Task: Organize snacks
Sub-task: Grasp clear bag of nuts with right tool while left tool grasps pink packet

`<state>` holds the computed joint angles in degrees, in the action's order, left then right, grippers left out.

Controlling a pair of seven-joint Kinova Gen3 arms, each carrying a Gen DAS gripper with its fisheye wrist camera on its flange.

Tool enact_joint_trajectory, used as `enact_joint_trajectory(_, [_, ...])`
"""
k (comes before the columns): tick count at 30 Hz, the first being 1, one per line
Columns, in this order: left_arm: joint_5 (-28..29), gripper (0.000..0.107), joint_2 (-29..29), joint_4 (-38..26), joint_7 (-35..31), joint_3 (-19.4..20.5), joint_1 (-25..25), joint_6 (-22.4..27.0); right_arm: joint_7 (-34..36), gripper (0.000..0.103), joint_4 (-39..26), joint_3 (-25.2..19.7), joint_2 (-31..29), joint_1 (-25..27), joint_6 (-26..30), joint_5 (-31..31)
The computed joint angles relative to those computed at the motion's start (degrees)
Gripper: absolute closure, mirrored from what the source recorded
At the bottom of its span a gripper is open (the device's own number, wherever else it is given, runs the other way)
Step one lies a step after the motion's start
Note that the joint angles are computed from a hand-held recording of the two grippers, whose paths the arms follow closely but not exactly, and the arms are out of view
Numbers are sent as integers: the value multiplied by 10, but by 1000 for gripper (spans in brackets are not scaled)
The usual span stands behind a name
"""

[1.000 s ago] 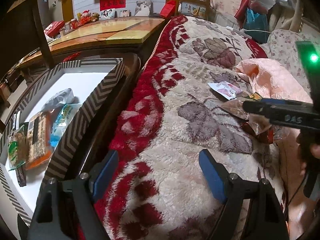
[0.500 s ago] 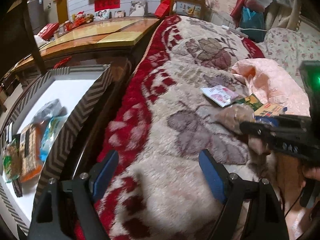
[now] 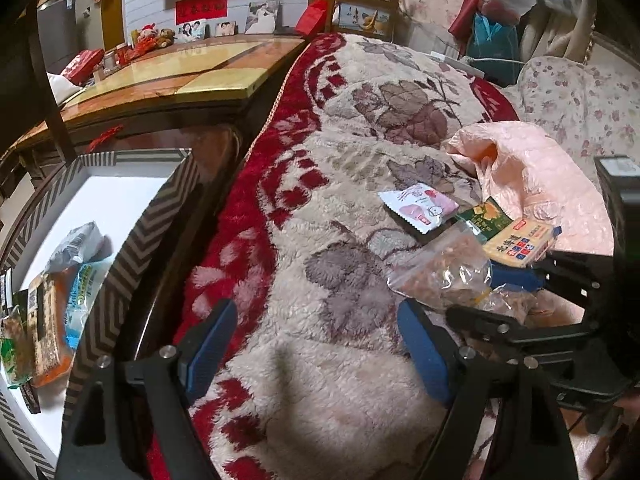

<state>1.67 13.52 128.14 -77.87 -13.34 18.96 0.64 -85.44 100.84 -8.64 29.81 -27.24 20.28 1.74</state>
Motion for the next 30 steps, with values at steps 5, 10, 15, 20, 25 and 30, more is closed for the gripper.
enact_joint_trajectory(5, [-3,24,7,-11,-4,31,-32,10,-9,60,-23,16,17,-19,16,14])
enact_joint_trajectory(10, [-8,24,15,-33,-20,106,-106,21,3,77,9,-22,-1,31,-13,-18])
enact_joint_trajectory(15, [3,24,40,-77,-66,224,-216,49,29,77,76,-76,-41,102,-60,-72])
enact_joint_trajectory(20, [14,22,78,-138,-152,295,-266,82,69,77,116,-146,-52,178,-85,-129])
enact_joint_trajectory(25, [19,21,120,-202,-235,317,-264,122,99,77,128,-193,-43,228,-95,-165])
enact_joint_trajectory(30, [30,21,163,-264,-291,307,-239,169,121,77,129,-222,-32,261,-97,-186])
